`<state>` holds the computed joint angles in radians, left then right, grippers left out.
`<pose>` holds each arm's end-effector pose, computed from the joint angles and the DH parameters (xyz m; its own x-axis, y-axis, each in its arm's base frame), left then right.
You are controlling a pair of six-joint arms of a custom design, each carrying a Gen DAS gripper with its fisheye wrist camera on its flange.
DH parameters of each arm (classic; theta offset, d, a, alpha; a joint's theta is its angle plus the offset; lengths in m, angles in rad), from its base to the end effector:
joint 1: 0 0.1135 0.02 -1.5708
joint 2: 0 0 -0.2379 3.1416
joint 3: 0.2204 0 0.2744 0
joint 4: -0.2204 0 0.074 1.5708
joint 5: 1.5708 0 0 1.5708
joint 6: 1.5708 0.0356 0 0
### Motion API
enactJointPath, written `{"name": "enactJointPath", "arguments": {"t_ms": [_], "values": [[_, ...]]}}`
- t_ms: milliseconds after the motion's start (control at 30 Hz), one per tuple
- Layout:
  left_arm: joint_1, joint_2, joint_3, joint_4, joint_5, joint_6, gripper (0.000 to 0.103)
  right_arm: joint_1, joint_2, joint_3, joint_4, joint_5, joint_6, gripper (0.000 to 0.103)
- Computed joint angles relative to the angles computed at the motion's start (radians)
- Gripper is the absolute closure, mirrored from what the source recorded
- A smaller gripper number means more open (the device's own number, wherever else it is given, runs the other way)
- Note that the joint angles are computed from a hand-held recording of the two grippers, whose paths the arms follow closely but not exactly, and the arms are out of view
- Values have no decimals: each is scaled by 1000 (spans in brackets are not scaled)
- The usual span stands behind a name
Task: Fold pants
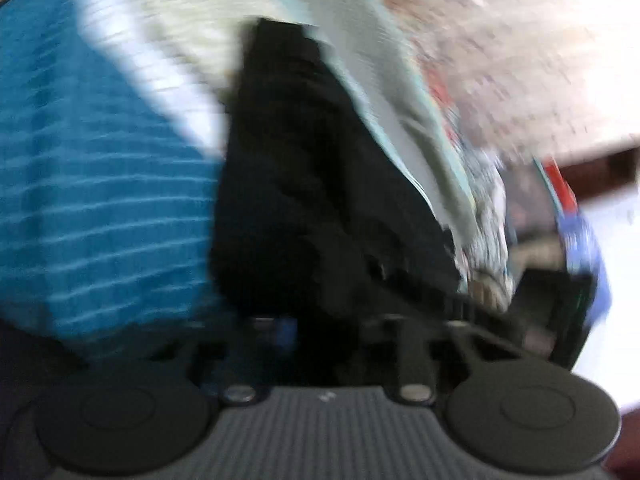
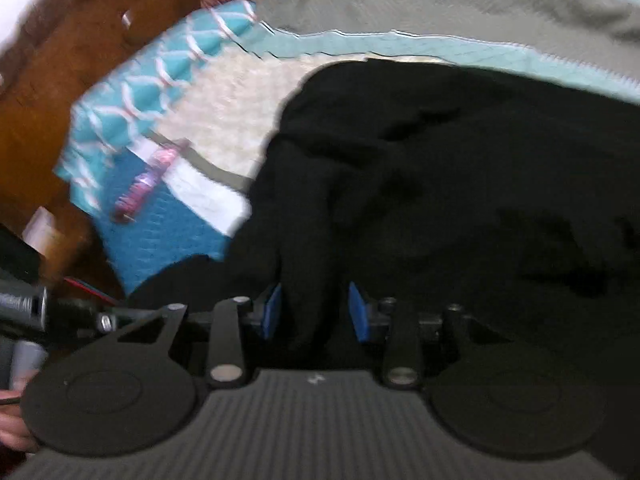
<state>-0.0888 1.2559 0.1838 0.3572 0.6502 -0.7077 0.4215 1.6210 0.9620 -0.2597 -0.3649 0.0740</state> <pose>0.2016 -0.0396 0.0662 -0.8381 -0.4449 -0.3158 -0.0248 0.6094 -0.7925 0.3100 0.1529 0.1493 -0.7661 -0.2678 -0.5842 -0.5246 0.7858 0.3277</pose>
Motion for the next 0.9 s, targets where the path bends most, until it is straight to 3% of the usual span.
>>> {"name": "enactJointPath", "arguments": {"t_ms": [100,167,333,400,533,600,667,733,833,900], "values": [[-219,-121,25,-105,-197,108,91,-4,-37,80,-33,37,-47,62],[-343,-100,69,-133,-306,167,91,6,-38,147,-82,47,-114,59],[-451,72,165,-114,-363,218,91,114,184,472,-375,45,-262,30],[-454,92,177,-108,-373,223,91,153,241,513,-445,105,-313,26],[-489,105,175,-84,-399,204,91,249,373,530,-459,319,-400,26],[-481,77,149,-79,-397,195,91,245,376,476,-411,364,-452,42],[-455,15,111,-92,-377,186,91,210,352,451,-390,302,-421,66],[-401,-22,74,-79,-322,173,90,149,325,470,-407,171,-338,76],[-300,-180,-13,-87,-262,165,87,40,256,466,-356,-113,-173,78],[-179,-399,-96,-156,-200,168,80,-3,231,451,-281,-239,-72,78]]}}
